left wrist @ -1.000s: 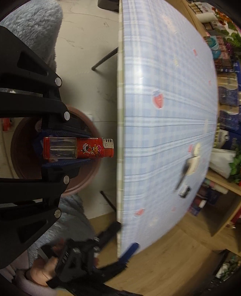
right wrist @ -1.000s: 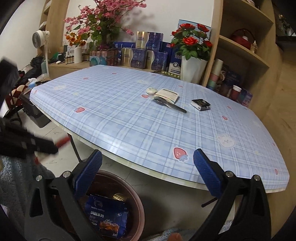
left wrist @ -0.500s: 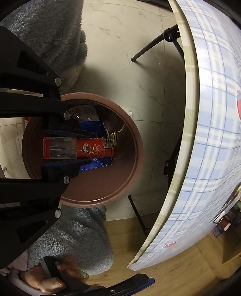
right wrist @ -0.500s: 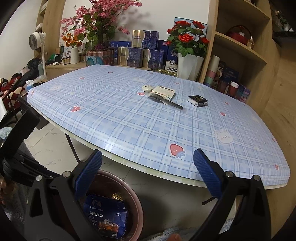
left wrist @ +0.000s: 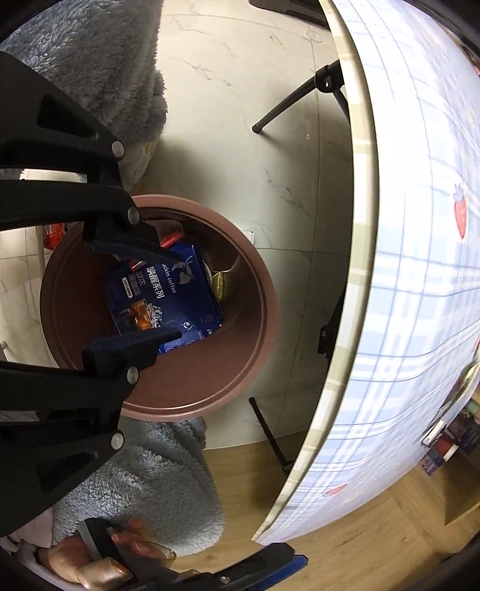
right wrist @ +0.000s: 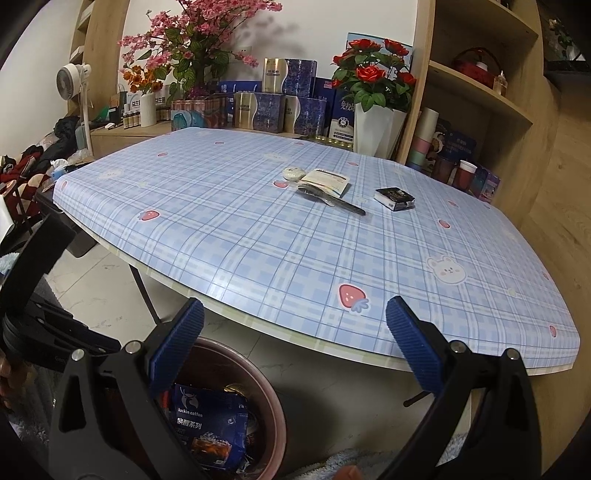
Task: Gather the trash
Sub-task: 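Move both open tools back over the table, then grasp the black spoon in its clear wrapper with the right tool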
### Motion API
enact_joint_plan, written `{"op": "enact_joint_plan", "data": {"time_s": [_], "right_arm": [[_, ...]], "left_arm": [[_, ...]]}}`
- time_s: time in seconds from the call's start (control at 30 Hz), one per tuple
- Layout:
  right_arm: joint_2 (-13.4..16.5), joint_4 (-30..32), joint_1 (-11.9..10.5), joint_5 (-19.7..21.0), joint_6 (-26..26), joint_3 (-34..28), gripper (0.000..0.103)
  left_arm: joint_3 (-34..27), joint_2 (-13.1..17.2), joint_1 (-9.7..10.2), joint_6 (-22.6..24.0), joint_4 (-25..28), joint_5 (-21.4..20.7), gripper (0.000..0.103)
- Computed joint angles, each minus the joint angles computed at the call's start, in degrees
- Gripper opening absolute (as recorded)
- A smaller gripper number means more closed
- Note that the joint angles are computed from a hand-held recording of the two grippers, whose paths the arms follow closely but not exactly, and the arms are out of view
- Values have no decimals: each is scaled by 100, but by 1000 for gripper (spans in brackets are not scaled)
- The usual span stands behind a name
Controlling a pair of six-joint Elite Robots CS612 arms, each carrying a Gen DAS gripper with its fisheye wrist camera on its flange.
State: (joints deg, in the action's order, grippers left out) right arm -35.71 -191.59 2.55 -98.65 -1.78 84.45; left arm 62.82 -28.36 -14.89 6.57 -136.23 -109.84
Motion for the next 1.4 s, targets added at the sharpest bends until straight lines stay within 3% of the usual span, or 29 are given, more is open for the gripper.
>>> {"op": "enact_joint_plan", "data": {"time_s": [0.23, 0.37, 0.53, 0.6, 0.87, 1.03, 1.13, 1.3, 1.4], "right_arm": [[2, 25, 8, -27, 26, -8, 97], [5, 16, 7, -34, 39, -11, 97], [-17, 68, -20, -6, 122, -18, 97], [-38, 73, -44, 44, 194, -15, 97], [-80, 416, -229, 224, 431, -175, 97], [-9, 1055, -373, 473, -273, -604, 97], [124, 1670, -489, 845, -919, -1068, 97], [529, 2866, -613, 1361, -1542, -2126, 97], [838, 3401, -619, 1424, -1789, -2781, 96]], "left_arm": [[190, -90, 40, -334, -663, -57, 52], [479, -218, 49, -462, -1592, -75, 70], [734, -313, 58, -591, -2937, -10, 78], [728, -322, 54, -520, -3117, 26, 78], [233, -178, 17, -307, -3023, -148, 78], [-260, 13, -18, -370, -2904, -153, 78], [-581, 150, -22, -380, -2859, -77, 78], [-1081, 377, 2, -503, -2745, 48, 78], [-1305, 488, 25, -555, -2641, 128, 78]]}}
